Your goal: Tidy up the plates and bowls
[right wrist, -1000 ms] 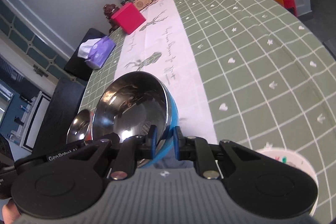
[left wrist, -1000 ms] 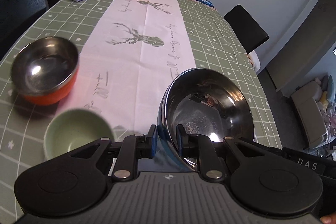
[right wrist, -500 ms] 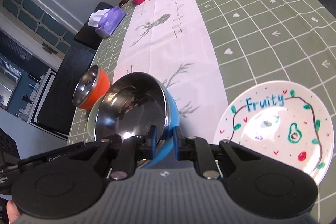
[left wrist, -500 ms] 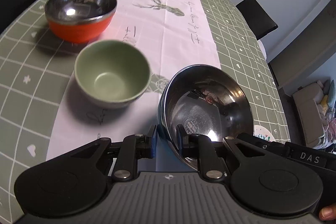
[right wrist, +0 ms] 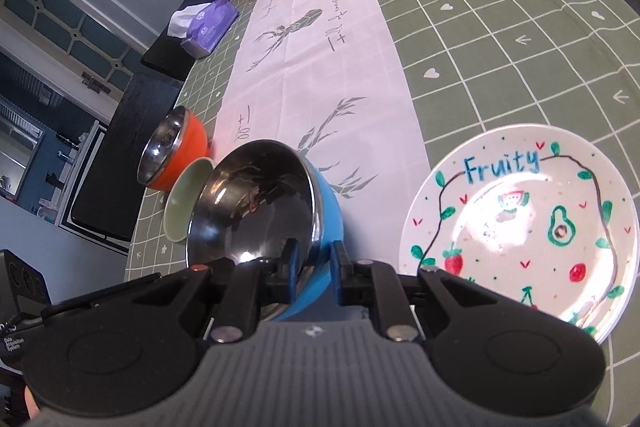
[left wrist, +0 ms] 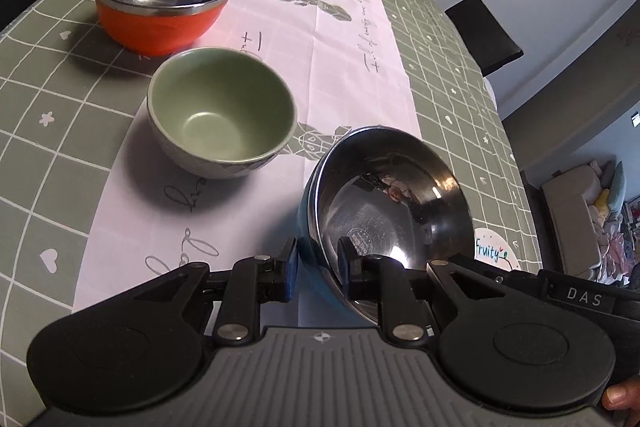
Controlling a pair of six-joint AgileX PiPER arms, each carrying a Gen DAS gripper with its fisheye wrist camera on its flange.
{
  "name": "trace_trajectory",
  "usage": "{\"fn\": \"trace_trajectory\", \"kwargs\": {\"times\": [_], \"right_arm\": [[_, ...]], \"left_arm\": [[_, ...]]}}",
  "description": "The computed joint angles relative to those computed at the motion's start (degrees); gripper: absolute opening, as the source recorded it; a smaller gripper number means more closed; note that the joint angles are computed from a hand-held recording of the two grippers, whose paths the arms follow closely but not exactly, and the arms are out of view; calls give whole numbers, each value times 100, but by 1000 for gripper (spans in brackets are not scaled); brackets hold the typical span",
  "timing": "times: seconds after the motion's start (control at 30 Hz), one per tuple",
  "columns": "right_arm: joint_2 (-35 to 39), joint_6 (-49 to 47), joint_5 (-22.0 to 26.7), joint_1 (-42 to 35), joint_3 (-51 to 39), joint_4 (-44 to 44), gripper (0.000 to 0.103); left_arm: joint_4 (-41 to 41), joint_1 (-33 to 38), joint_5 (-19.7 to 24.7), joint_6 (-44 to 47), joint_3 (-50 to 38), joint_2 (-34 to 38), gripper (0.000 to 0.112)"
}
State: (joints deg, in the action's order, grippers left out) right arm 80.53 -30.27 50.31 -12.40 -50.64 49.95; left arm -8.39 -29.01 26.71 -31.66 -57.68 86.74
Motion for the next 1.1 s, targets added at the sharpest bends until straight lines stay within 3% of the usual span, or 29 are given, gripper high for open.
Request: {"fn": "trace_trajectory", "kwargs": {"times": [0.43, 0.57, 0.7, 0.8, 0.87, 1.1], "right_arm": [[24, -329, -19, -87, 73, 234, 18], [3, -418, -24, -90, 95, 285, 20], [-31, -463, -25, -104, 124, 321, 21], [-106, -504, -147, -99, 167, 342, 33], [-171, -506, -254, -64, 178, 301, 35], [-425, -561, -727, 222, 248, 26, 43]], "left_arm": [[-248, -5, -507, 246, 248, -47, 30], [-433, -14, -661, 444, 332, -88, 41], [-19, -104, -757, 148, 343, -144, 46], [1000, -263, -694, -748, 311, -204, 49], [1622, -357, -643, -1272, 297, -237, 49], [2568, -544, -557, -1975, 308, -381, 50]]}}
